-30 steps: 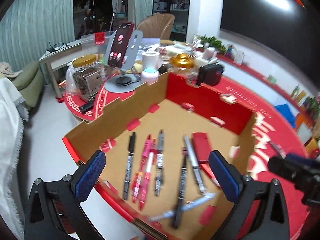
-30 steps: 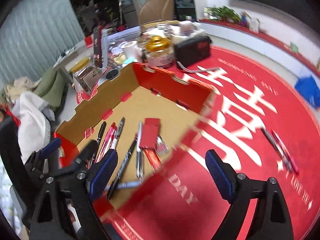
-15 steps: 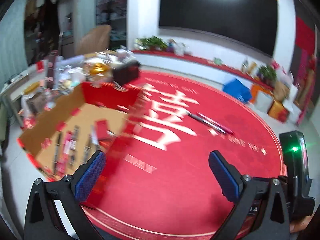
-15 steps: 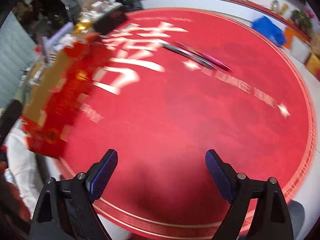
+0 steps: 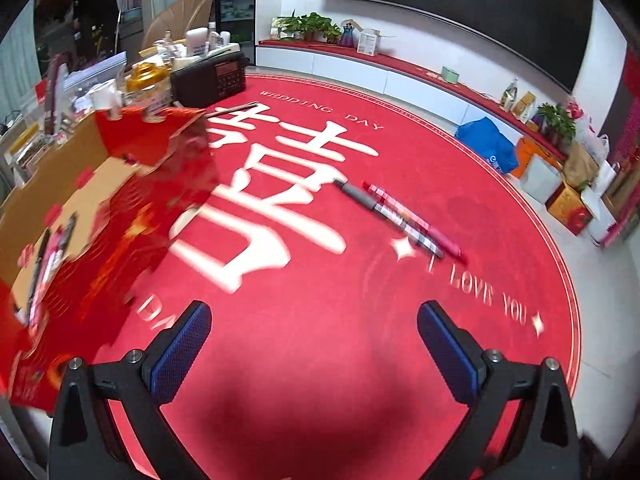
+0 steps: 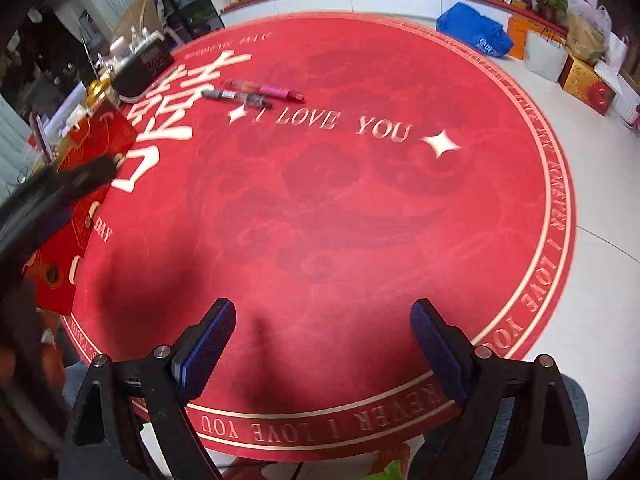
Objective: Organize rigid objects
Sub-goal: 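Move both open tools back to the grey pen and clear red pen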
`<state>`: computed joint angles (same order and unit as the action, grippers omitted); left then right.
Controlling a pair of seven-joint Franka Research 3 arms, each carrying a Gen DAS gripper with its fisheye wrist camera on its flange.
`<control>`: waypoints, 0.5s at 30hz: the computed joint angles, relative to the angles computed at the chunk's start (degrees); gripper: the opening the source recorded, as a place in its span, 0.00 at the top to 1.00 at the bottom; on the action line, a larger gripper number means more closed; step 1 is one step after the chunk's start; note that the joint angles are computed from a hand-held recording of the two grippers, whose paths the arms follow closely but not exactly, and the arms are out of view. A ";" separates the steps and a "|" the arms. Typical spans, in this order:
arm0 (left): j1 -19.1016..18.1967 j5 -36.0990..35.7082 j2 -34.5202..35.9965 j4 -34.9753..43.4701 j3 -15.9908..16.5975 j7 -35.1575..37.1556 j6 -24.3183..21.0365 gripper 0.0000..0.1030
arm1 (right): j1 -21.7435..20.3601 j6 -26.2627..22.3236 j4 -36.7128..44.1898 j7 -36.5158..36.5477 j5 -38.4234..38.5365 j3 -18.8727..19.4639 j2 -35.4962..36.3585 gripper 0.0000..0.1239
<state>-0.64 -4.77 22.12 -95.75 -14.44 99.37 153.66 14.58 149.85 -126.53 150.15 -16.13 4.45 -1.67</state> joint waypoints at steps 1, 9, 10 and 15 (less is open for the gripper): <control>-1.59 1.44 1.89 2.53 0.83 -2.29 -0.81 0.00 | -0.12 0.31 -0.43 0.49 -1.49 -0.03 -0.63 0.27; -8.43 10.83 13.22 17.78 3.57 -11.57 -7.56 0.00 | -2.00 0.89 -2.50 1.33 -6.97 0.60 -3.48 0.27; -8.61 11.34 13.69 18.33 3.59 -12.11 -7.63 0.00 | -2.22 1.06 -2.71 1.08 -6.84 0.64 -3.60 0.27; -9.71 12.69 16.96 23.31 3.80 -14.95 -10.00 0.00 | -3.42 2.97 -3.97 0.38 -5.19 0.52 -3.91 0.27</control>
<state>-10.35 7.92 39.09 -72.44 -10.64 84.41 143.66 11.16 152.82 -130.50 150.54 -21.32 4.96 -5.58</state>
